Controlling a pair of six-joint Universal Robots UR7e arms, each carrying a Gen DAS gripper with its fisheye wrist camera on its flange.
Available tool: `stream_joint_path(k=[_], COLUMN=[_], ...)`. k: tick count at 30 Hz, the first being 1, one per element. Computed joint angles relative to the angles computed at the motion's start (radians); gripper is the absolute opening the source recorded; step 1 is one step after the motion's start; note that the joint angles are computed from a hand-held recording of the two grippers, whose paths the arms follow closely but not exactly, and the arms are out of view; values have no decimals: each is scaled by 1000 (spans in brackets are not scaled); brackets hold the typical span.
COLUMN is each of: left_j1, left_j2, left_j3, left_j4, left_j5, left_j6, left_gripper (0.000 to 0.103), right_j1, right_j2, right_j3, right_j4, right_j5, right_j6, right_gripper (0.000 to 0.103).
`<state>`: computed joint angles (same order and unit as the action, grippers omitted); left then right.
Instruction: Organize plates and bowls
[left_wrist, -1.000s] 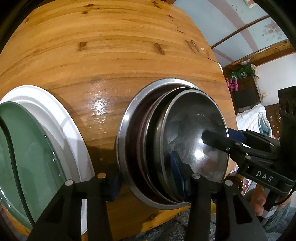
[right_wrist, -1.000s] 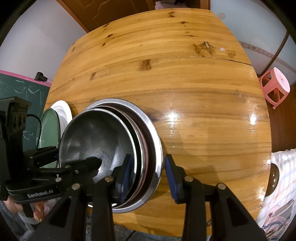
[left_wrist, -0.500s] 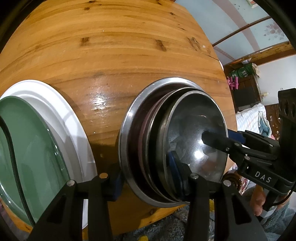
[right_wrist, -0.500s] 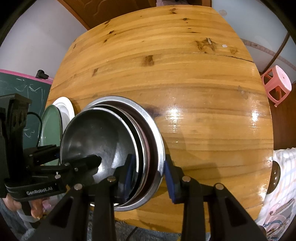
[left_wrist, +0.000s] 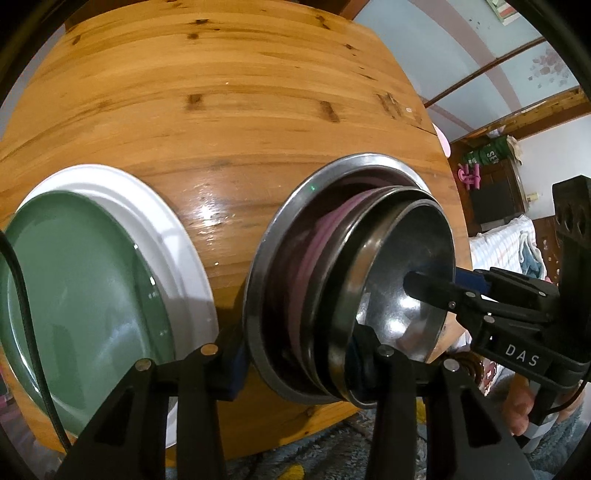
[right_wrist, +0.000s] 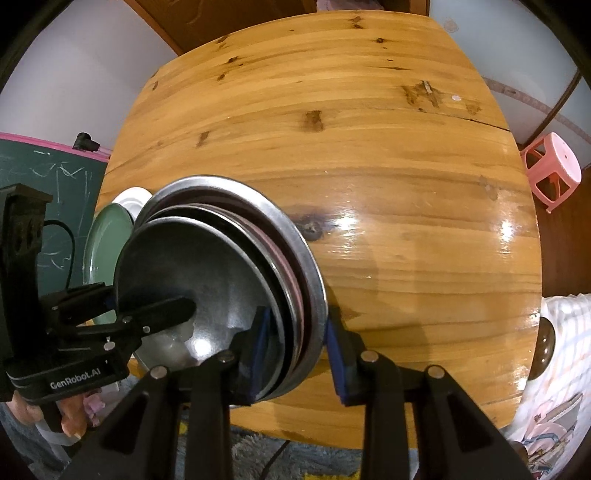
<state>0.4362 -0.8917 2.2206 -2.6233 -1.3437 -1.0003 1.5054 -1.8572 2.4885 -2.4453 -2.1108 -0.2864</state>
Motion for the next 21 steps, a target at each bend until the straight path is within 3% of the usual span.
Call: stream_joint_path(k=[21], left_j1=[5], left_j2=[-7], left_j3=[25], left_j4=[-17], left_j5=[14], left_j6=[-23], left_gripper=[35], right_j1=[-57], right_j2=[3], right_j3=[-8], right_j4=[94], right_j5=[47], right_j6=[25], right_gripper=[37])
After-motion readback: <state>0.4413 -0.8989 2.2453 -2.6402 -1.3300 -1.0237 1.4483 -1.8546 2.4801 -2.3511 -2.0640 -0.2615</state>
